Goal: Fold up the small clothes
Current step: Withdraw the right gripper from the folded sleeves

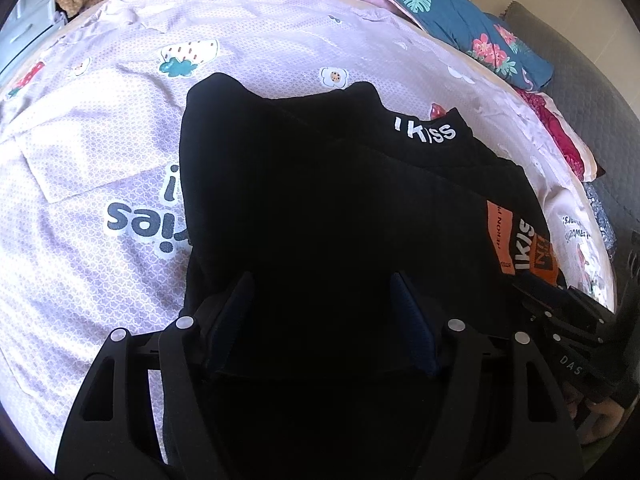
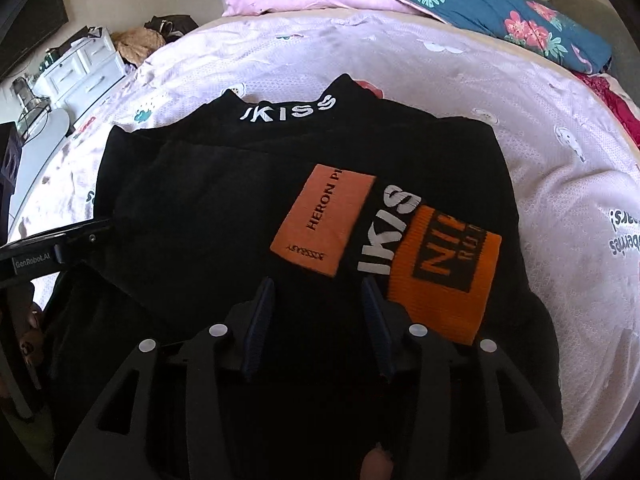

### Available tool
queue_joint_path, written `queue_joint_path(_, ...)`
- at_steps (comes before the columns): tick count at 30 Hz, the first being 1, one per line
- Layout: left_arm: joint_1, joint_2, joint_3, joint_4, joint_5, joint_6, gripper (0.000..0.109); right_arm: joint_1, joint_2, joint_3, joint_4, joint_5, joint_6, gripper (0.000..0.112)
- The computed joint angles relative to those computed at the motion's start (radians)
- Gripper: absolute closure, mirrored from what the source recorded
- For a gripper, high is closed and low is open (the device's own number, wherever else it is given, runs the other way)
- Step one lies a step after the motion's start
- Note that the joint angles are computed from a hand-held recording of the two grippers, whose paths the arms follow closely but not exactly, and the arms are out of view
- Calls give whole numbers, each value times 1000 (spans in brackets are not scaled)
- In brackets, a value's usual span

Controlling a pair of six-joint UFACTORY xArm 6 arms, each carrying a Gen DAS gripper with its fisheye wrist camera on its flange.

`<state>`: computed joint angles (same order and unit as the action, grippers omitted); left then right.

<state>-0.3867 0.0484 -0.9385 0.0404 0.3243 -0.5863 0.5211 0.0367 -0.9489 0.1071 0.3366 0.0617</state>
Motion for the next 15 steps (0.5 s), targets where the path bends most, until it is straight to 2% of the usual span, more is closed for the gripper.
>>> queue_joint_path(7,-1,-10,7,23,3,-15,46,-1,-39,45,13,-49,14,67)
queue_joint_path(10,-3,-12,6,35,6,-30,45,2,-66,69,31,-77,1,62)
queue_joint_path(12,-5,-11,2,45,11,-41,44,-1,-81,80,-17,-88,39,52)
queue_joint_path(15,-9,-14,4,45,7,-46,40,-9,-96,90,-71,-97,88,48)
